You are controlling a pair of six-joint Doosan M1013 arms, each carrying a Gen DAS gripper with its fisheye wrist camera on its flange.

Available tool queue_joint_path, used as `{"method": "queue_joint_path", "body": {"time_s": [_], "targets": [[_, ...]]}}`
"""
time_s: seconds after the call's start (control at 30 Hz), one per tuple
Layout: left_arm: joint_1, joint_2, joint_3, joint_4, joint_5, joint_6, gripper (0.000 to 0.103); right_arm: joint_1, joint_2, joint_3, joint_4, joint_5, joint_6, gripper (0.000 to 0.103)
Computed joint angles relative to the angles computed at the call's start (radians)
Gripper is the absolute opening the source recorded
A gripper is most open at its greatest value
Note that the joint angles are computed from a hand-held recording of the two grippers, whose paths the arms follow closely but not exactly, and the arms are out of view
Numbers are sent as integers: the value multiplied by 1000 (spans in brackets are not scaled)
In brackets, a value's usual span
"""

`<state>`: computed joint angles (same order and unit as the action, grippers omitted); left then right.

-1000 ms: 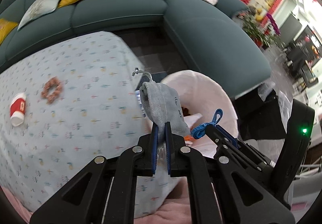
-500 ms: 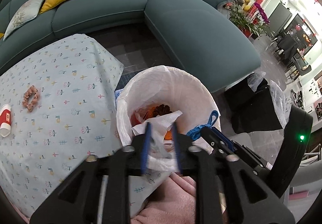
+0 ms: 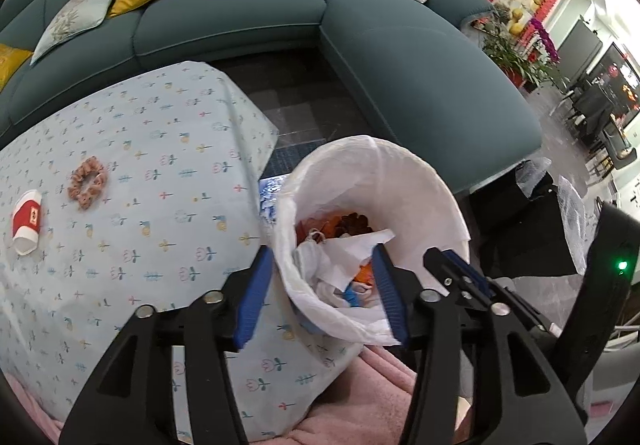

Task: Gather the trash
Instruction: 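Move both open tools back from the bin to the red paper cup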

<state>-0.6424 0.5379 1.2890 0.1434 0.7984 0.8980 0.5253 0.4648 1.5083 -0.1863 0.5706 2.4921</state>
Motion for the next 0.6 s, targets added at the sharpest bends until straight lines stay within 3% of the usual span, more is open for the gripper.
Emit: {"method": "queue_joint_path", "body": {"time_s": [0.07, 0.27, 0.4, 0.6], "targets": [[3, -6, 11, 18, -5, -26, 58, 4, 3, -8, -11, 7, 7, 23], [19, -22, 38, 27, -7, -64, 58, 18, 17, -38, -17, 25, -2, 26], [29, -37, 62, 35, -14, -90, 61, 31, 26, -58, -28, 41, -5, 35], [47, -63, 103, 42, -30, -125, 62, 48, 40, -90, -28, 63, -24, 35]]}}
